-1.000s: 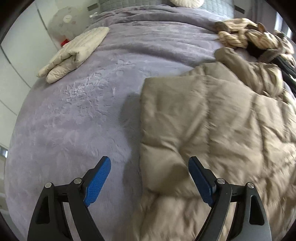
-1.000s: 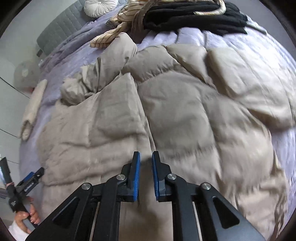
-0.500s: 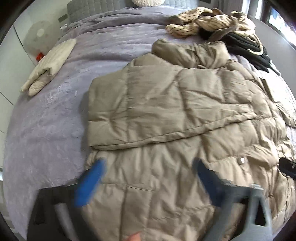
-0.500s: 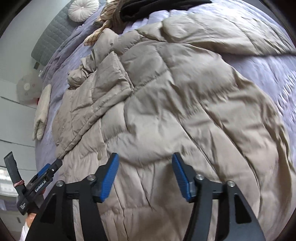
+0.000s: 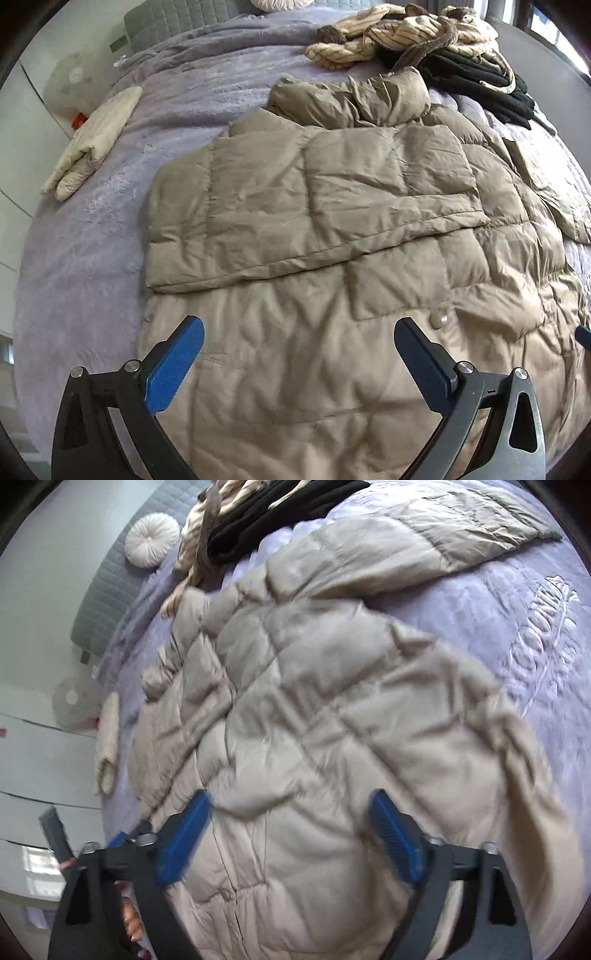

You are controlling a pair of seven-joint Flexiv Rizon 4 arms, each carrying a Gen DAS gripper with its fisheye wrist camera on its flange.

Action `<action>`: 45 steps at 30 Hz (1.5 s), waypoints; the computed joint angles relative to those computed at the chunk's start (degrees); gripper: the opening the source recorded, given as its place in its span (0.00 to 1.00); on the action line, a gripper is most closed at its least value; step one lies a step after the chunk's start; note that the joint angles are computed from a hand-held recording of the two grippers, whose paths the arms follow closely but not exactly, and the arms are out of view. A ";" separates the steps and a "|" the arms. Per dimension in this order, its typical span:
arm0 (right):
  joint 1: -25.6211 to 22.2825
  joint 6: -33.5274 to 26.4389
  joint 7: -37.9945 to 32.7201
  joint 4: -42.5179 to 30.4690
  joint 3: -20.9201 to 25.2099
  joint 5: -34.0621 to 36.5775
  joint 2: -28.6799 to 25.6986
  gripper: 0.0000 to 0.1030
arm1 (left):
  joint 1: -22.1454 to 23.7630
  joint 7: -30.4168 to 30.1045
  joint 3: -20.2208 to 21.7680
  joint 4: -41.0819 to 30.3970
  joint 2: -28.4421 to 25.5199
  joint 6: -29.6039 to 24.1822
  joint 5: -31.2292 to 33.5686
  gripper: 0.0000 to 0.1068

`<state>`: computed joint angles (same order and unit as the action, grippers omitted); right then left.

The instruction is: Fold large clothes

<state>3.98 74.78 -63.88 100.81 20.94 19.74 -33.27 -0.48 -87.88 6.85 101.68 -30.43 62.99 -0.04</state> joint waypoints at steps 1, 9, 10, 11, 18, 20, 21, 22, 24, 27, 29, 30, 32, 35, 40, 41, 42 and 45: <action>-1.71 -0.03 -1.58 -0.59 1.00 0.76 -0.23 1.00 | -0.37 -0.40 -0.51 -0.87 -0.36 -1.76 -0.61 0.96; -10.25 -9.02 -9.54 -7.45 -1.22 4.39 -2.04 1.00 | -7.64 -9.23 -1.31 -9.20 -4.52 -7.48 1.69 0.96; -11.11 -10.68 -9.65 -8.52 -2.17 4.63 -2.42 1.00 | -8.21 -9.86 -1.59 -10.29 -5.07 -8.07 1.82 0.96; -12.53 -12.15 -10.33 -9.87 -2.27 5.81 -3.09 1.00 | -8.77 -10.50 -1.88 -11.67 -5.81 -8.89 1.83 0.96; -16.94 -13.44 -10.60 -16.48 -4.77 12.34 -7.79 1.00 | -12.46 -15.15 -1.59 -20.35 -9.57 -14.18 4.03 0.96; -18.33 -12.61 -10.43 -18.90 -4.56 13.97 -9.73 1.00 | -12.71 -15.86 -1.87 -22.18 -10.62 -14.85 4.31 0.96; -19.06 -12.19 -10.60 -20.00 -4.04 14.94 -10.63 1.00 | -12.95 -16.27 -1.87 -23.33 -11.33 -15.40 4.53 0.96; -19.93 -11.93 -10.97 -21.24 -3.30 16.05 -11.65 1.00 | -13.15 -16.58 -1.79 -24.35 -11.91 -16.15 4.79 0.96; -21.81 -12.15 -11.94 -24.00 -1.60 18.32 -13.87 1.00 | -13.27 -16.76 -1.90 -26.07 -12.89 -17.56 5.05 0.96; -24.17 -12.09 -12.87 -27.89 1.10 22.75 -17.01 1.00 | -13.44 -17.07 -1.93 -27.38 -13.65 -18.56 5.53 0.96; -25.33 -12.32 -14.04 -30.28 2.37 25.17 -18.81 1.00 | -13.51 -17.34 -1.80 -28.01 -14.01 -19.09 5.88 0.96; -25.43 -12.22 -14.46 -31.50 2.69 26.06 -19.72 1.00 | -13.50 -17.44 -1.71 -28.52 -14.29 -19.61 6.01 0.96; -25.45 -12.09 -14.96 -34.25 3.17 27.50 -21.49 1.00 | -13.54 -17.90 -1.50 -29.18 -14.65 -20.28 6.33 0.96; -25.77 -11.71 -15.87 -37.54 4.43 30.07 -23.65 1.00 | -13.59 -18.78 -1.30 -29.67 -14.89 -20.76 6.77 0.96; -25.87 -13.94 -16.77 -40.40 5.39 32.52 -25.17 0.96 | -13.41 -18.81 -1.46 -29.85 -14.79 -21.35 7.22 0.96; -25.63 -14.87 -15.95 -40.54 4.92 32.39 -25.18 0.87 | -13.40 -18.81 -1.42 -29.82 -14.73 -21.30 7.37 0.96; -25.50 -15.72 -14.83 -40.54 4.51 32.45 -25.19 0.78 | -13.35 -18.79 -1.40 -29.76 -14.63 -21.27 7.48 0.96; -25.52 -16.77 -12.98 -40.48 4.08 33.51 -25.62 0.26 | -13.10 -18.83 -1.39 -29.42 -14.31 -21.12 7.55 0.96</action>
<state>-21.54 58.01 -76.86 60.33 25.01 53.25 -58.89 -13.58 -106.71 5.46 72.26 -44.74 41.86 7.51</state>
